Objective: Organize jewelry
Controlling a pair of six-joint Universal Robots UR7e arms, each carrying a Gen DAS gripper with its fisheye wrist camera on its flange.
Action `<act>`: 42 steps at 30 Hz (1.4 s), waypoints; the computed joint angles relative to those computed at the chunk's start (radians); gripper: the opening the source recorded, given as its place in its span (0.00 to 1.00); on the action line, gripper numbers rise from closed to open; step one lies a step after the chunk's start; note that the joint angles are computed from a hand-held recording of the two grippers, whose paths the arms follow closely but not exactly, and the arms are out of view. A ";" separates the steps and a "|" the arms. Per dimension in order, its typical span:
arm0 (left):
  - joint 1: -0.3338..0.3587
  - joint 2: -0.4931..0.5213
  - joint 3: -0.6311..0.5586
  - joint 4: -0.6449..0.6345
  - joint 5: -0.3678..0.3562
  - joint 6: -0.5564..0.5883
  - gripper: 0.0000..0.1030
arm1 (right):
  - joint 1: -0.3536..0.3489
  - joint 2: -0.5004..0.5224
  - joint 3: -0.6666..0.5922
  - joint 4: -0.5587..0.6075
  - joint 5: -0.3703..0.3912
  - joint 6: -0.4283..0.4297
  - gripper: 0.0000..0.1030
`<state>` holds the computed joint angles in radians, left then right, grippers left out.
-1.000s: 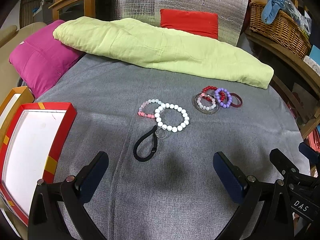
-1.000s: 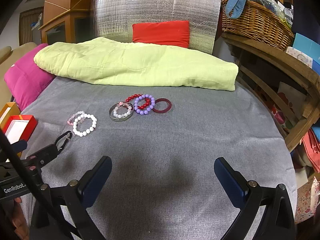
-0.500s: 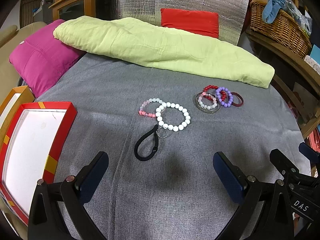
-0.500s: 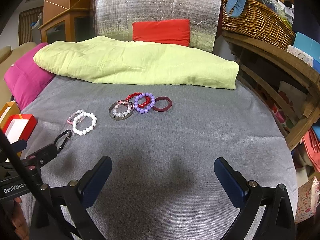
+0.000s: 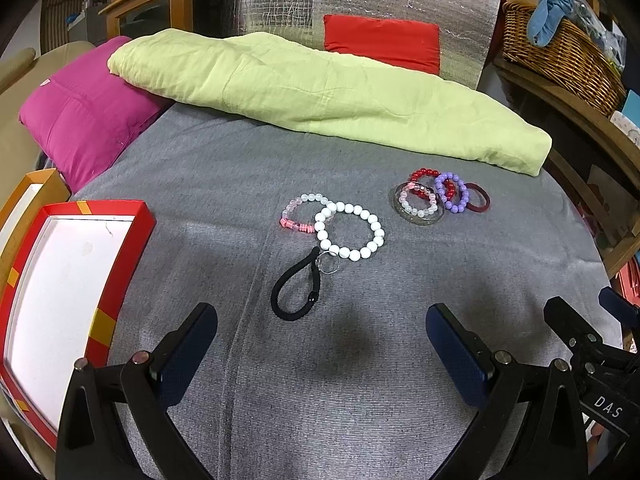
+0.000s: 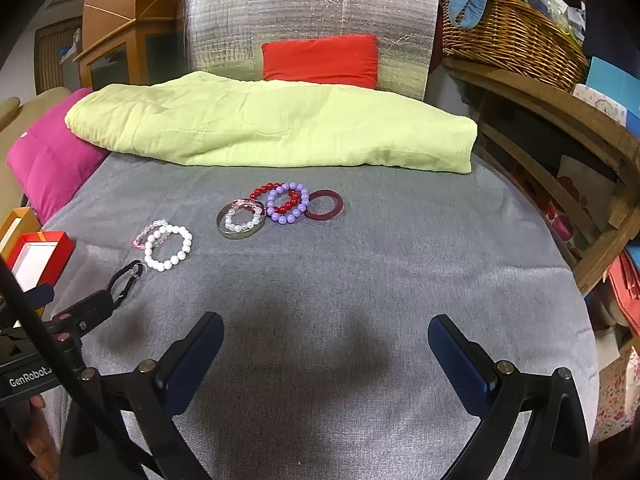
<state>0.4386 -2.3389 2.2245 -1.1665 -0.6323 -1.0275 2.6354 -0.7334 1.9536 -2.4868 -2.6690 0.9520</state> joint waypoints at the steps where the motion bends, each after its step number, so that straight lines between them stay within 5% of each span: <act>1: 0.001 -0.001 0.000 -0.001 0.000 0.001 1.00 | -0.001 -0.002 0.003 -0.008 0.004 -0.002 1.00; 11: 0.059 -0.018 -0.022 -0.024 0.039 0.008 1.00 | -0.043 -0.040 0.065 -0.168 0.110 -0.034 0.95; 15: 0.121 -0.009 -0.032 -0.075 0.035 0.045 1.00 | -0.081 -0.064 0.070 -0.198 0.159 -0.058 0.76; 18: 0.163 -0.009 -0.027 -0.161 0.016 0.103 1.00 | -0.139 -0.062 0.044 -0.173 0.192 -0.069 0.71; 22: 0.201 -0.001 -0.026 -0.244 -0.021 0.164 1.00 | -0.250 -0.056 -0.010 -0.106 0.246 -0.038 0.42; 32: 0.301 0.031 -0.018 -0.422 -0.065 0.312 1.00 | -0.370 0.008 -0.169 -0.075 0.244 -0.057 0.36; 36: 0.300 0.027 -0.019 -0.428 -0.066 0.316 1.00 | -0.385 0.027 -0.199 -0.022 0.252 -0.043 0.05; 42: 0.293 0.023 -0.015 -0.420 -0.061 0.293 1.00 | -0.306 -0.032 -0.082 -0.131 0.221 -0.107 0.04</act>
